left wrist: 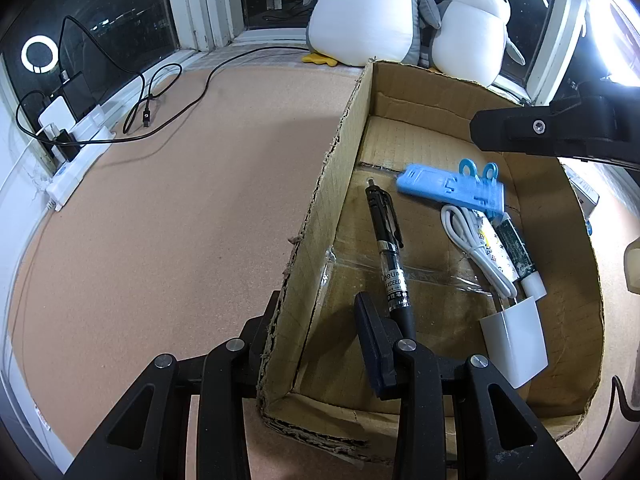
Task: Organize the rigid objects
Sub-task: 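Carry the blue phone stand into the box and release it, then grasp the light blue clothespin on the mat with the right tool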
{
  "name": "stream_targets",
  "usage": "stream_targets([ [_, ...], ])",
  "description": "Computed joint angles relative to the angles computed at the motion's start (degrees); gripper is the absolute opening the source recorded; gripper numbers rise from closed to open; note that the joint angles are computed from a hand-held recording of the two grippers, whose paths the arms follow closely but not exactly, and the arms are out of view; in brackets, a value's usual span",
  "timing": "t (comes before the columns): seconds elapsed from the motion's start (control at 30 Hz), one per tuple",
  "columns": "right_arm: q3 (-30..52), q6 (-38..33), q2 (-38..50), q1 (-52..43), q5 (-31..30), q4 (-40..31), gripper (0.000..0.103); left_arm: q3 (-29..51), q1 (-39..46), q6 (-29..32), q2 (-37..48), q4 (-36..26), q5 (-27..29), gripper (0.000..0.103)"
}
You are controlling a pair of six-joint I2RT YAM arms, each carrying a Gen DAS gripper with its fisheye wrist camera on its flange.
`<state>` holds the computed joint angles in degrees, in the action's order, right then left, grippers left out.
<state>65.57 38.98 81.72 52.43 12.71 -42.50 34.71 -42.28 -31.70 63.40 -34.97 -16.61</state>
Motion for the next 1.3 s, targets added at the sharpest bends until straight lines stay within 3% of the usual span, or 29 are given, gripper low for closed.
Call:
stream_targets([
  [0.43,-2.33,0.84,-6.11,-0.59,0.61,-3.41,0.058,0.00,-0.05,-0.08,0.06,0.05,-0.02,0.037],
  [0.93,-12.53,6.77,-25.78,-1.23,1.06,-14.99,0.058,0.02,-0.12,-0.12,0.13,0.07,-0.09,0.037],
  [1.3,-19.63,8.34,-25.22,2.13,-1.41,-14.90,0.058,0.05,0.08,0.08,-0.06,-0.16,-0.05,0.037],
])
